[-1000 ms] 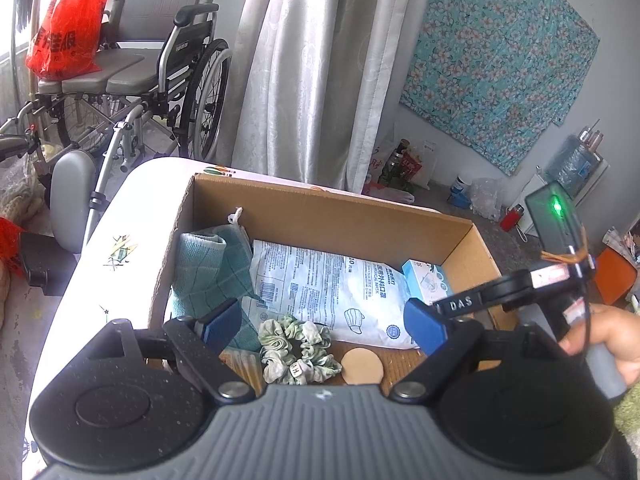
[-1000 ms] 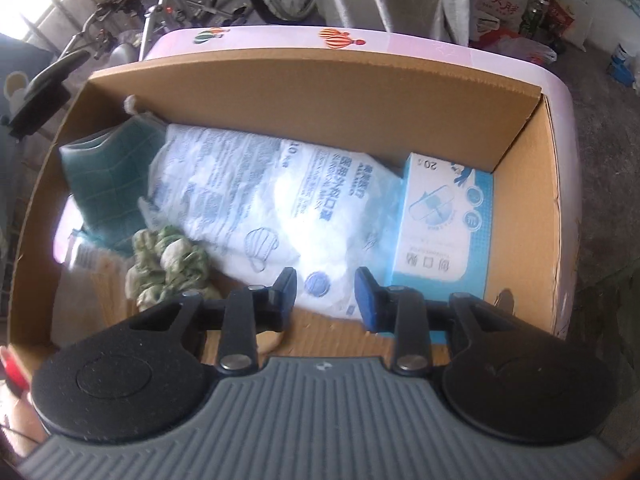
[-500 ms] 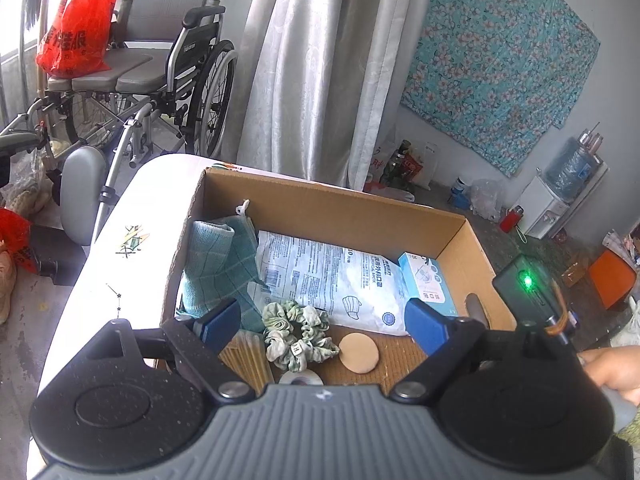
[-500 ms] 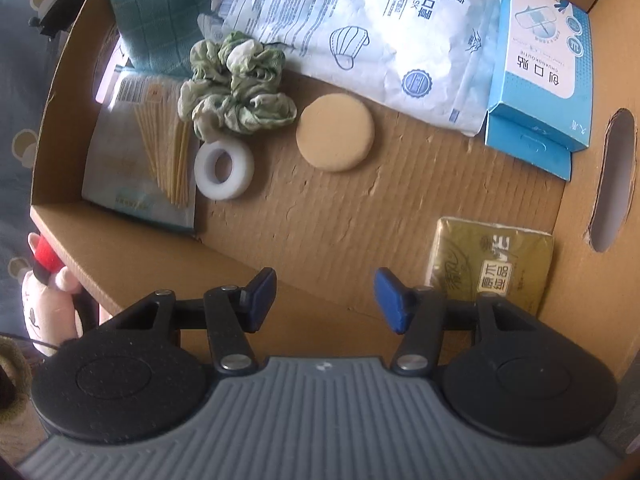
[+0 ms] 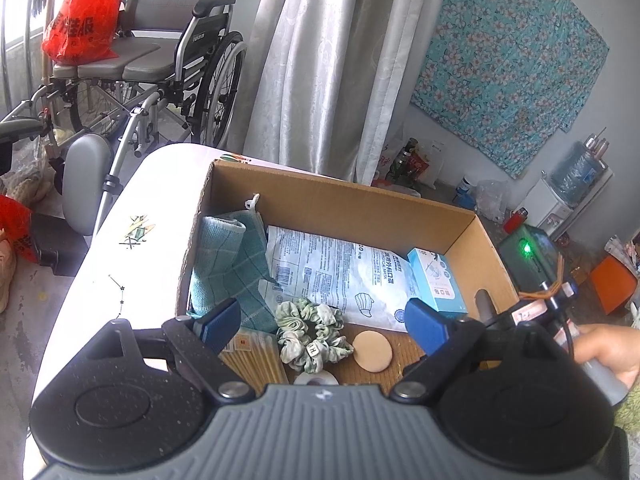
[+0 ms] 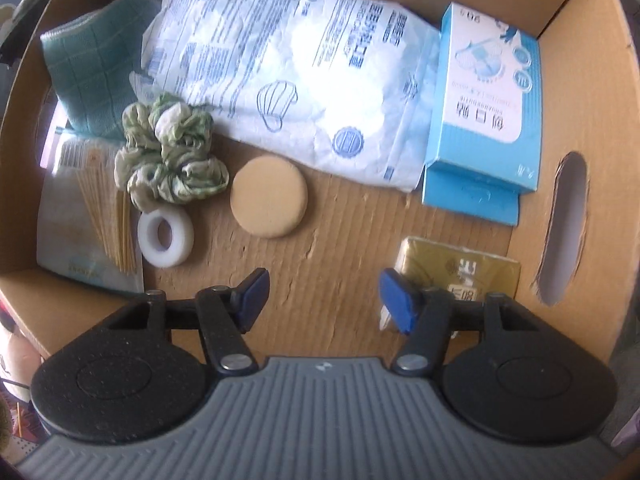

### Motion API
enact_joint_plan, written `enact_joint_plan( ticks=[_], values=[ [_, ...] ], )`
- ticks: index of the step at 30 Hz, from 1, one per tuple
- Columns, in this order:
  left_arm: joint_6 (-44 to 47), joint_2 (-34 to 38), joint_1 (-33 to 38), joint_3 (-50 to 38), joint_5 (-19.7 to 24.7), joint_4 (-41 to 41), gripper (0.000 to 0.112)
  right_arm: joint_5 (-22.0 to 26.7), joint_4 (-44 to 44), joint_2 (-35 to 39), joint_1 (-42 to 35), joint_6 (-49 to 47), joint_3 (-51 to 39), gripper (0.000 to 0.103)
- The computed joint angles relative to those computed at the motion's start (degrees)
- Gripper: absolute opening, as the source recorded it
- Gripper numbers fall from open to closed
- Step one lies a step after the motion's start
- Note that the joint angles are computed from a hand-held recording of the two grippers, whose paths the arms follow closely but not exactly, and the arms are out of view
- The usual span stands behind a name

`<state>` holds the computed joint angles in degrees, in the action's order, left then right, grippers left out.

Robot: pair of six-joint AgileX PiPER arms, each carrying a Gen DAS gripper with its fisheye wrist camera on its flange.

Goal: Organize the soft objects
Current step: 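Lift both open tools up out of the box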

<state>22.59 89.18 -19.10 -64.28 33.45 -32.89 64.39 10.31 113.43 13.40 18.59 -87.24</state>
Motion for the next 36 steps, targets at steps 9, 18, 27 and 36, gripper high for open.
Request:
enact_joint_plan(
  ticks=[9,18,27,36],
  values=[
    [1.2,-0.5,0.0,0.5,0.2,-1.3,0.09,3.5,8.9,-5.0,-3.2,-3.0,4.7,0.076],
    [0.2,-1.2,-0.7,1.1,-0.2,-0.2,0.09,-4.9,1.3,-3.8,-0.8,6.6,10.0,0.074],
    [-2.0,-2.8,-0.8,1.8,0.7,1.4,0.09,-8.1,1.9,-7.9,-0.8,6.4,13.6,0.075],
    [-4.8,-13.7,-0.8,4.7,6.1,4.8,0.092,-18.6,0.5,-39.8,2.2,10.5,31.2,0.08]
  ],
)
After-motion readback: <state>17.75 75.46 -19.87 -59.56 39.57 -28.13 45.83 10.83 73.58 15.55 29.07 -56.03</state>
